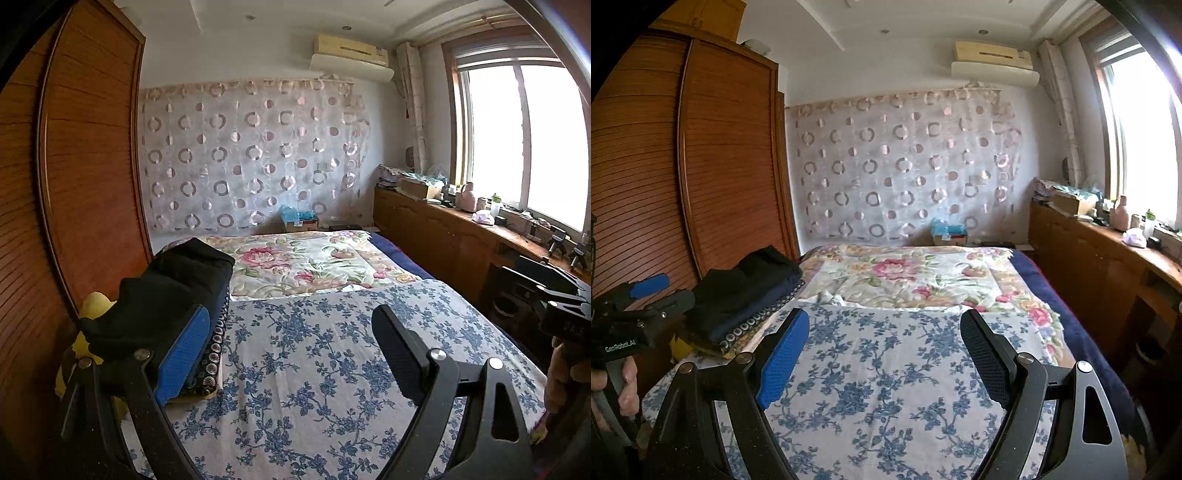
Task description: Fold small clothes
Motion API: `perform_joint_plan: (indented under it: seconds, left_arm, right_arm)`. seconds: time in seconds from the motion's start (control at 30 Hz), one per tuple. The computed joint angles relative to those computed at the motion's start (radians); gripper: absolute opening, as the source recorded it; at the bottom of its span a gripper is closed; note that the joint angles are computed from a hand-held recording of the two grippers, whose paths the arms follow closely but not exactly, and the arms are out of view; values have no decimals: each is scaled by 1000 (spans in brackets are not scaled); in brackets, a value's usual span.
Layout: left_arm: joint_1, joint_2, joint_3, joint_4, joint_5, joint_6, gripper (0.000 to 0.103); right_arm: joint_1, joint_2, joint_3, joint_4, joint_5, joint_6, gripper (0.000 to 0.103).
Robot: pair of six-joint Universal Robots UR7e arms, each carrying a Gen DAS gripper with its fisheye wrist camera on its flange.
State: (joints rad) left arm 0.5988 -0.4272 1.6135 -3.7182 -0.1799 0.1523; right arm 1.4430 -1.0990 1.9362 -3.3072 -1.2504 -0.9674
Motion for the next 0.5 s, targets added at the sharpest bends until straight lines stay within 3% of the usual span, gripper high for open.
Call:
perform_joint_plan:
  seconds: [0.1,0.5]
  left_arm:
    - [1,-6,8,33,1,-37,90]
    - [1,4,-3,-11,12,2,90]
  right_arm:
    - [3,1,18,-30,-5,0,85]
    - [7,-7,42,-51,-14,2,85]
